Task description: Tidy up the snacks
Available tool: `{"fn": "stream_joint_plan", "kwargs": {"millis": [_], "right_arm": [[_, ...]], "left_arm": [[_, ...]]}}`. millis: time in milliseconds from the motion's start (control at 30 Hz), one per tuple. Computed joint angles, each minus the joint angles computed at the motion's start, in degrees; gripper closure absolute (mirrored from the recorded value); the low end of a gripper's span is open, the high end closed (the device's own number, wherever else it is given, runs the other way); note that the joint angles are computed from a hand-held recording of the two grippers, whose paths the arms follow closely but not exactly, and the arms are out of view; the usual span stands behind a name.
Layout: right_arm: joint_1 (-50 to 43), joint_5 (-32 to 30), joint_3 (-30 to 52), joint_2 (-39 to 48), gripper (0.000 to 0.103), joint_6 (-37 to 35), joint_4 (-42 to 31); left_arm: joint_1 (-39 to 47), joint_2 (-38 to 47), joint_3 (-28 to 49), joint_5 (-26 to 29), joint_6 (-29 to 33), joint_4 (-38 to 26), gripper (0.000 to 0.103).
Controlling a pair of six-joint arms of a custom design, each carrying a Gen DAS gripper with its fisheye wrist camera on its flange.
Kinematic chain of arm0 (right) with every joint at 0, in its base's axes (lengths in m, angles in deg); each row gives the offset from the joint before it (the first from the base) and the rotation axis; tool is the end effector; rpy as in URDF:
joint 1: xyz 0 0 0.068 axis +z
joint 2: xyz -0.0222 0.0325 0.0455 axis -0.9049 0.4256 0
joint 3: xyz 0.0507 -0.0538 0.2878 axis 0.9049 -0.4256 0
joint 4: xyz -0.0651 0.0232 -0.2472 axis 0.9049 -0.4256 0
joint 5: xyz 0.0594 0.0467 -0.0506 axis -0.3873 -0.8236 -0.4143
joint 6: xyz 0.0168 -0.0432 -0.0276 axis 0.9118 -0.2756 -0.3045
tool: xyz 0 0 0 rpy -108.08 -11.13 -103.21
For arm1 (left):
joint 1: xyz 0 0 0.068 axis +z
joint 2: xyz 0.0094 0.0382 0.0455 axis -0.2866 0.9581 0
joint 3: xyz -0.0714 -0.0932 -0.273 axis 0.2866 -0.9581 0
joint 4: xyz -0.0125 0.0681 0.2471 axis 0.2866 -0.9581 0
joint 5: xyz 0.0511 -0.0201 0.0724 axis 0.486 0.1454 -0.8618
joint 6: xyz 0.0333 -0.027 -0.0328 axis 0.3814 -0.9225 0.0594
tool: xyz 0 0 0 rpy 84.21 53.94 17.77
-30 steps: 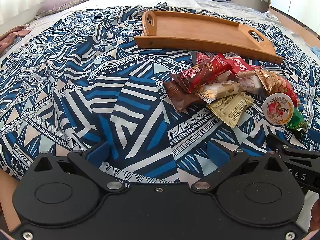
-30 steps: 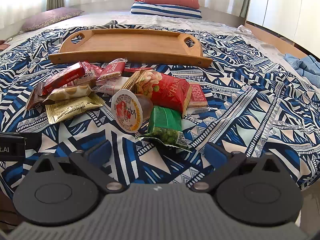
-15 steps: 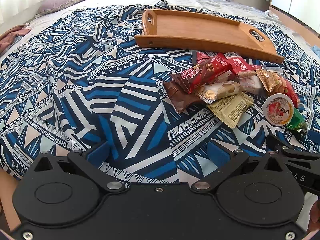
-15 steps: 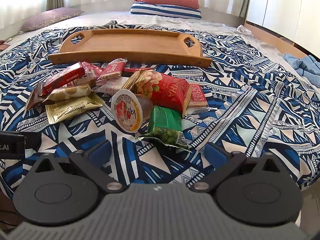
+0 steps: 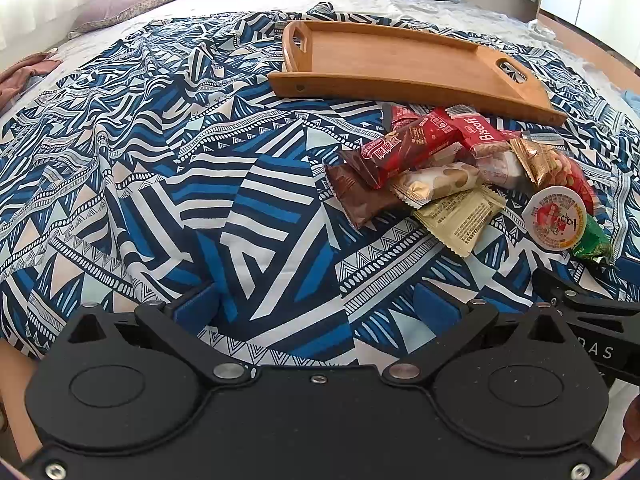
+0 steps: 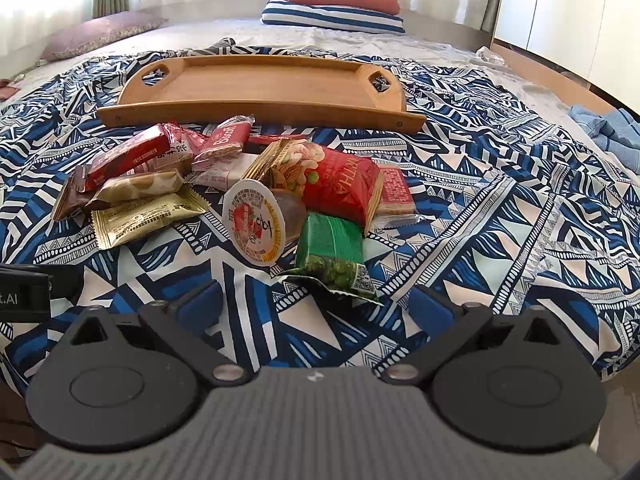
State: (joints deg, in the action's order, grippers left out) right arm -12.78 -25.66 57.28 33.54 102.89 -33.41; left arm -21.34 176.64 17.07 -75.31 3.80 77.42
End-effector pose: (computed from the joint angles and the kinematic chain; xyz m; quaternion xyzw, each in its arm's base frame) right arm 0.1890 0.2015 0.0434 0.1556 0.9049 -0.0943 0.3848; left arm 0.2446 -0.0250 0.0717 0.1383 0.9324 -0.0520 0.3299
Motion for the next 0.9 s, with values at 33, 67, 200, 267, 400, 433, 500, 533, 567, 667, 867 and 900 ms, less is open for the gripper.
{"fn": "stream_joint_plan", "kwargs": {"millis": [33, 67, 200, 267, 400, 433, 500, 533, 567, 667, 867, 900], "right_arm": [[0.0, -0.1, 0.0, 0.0, 0.0, 0.0, 0.0], [-0.1, -0.2, -0.1, -0.1, 0.0, -0.1, 0.1], [-0.1, 0.0, 0.2, 0.2, 0.0, -0.1, 0.0], [0.2, 0.4, 0.4, 0.5, 0.0, 0.2, -0.3], [0.3, 0.3, 0.9, 0.6, 0.0, 0.7, -1.3], [0.4, 0.3, 0.8, 0.6, 0.0, 0.8, -1.1], [0.5, 0.6, 0.1, 0.4, 0.0, 0.7, 0.2], [0.5, 0.7, -0.5, 0.2, 0.0, 0.4, 1.2], [0.5, 0.7, -1.1, 0.0, 0.0, 0.2, 2.0], [0.5, 0.7, -2.9, -1.4, 0.0, -0.4, 4.3], [2.2, 5.3, -5.2, -3.5, 0.004, 2.1, 5.6], [2.6, 6.2, -5.5, -3.9, 0.008, 2.7, 5.4]], "left_arm": [[0.2, 0.1, -0.1, 0.2, 0.1, 0.2, 0.0], [0.3, 0.3, -0.2, 0.5, 0.3, 0.6, 0.0], [0.3, 1.1, -1.1, 0.6, 0.7, 3.3, 0.0], [0.4, 1.3, -1.4, 0.8, 0.3, 4.2, 0.0], [0.5, 1.1, -1.5, 0.8, 0.3, 4.0, 0.0], [0.5, 1.0, -1.5, 0.8, 0.3, 4.0, 0.0], [0.7, 0.8, -1.8, 1.5, 1.5, 4.0, 0.0], [0.9, 0.5, -1.7, 1.9, 2.7, 3.6, 0.0], [1.0, 0.2, -1.7, 2.1, 3.7, 3.2, 0.0], [1.5, -1.4, -1.9, 3.5, 4.8, 2.0, 0.004], [2.6, -5.0, -5.1, 8.9, 3.1, 5.9, 0.016], [2.5, -5.5, -4.9, 9.5, 2.3, 5.8, 0.021]]}}
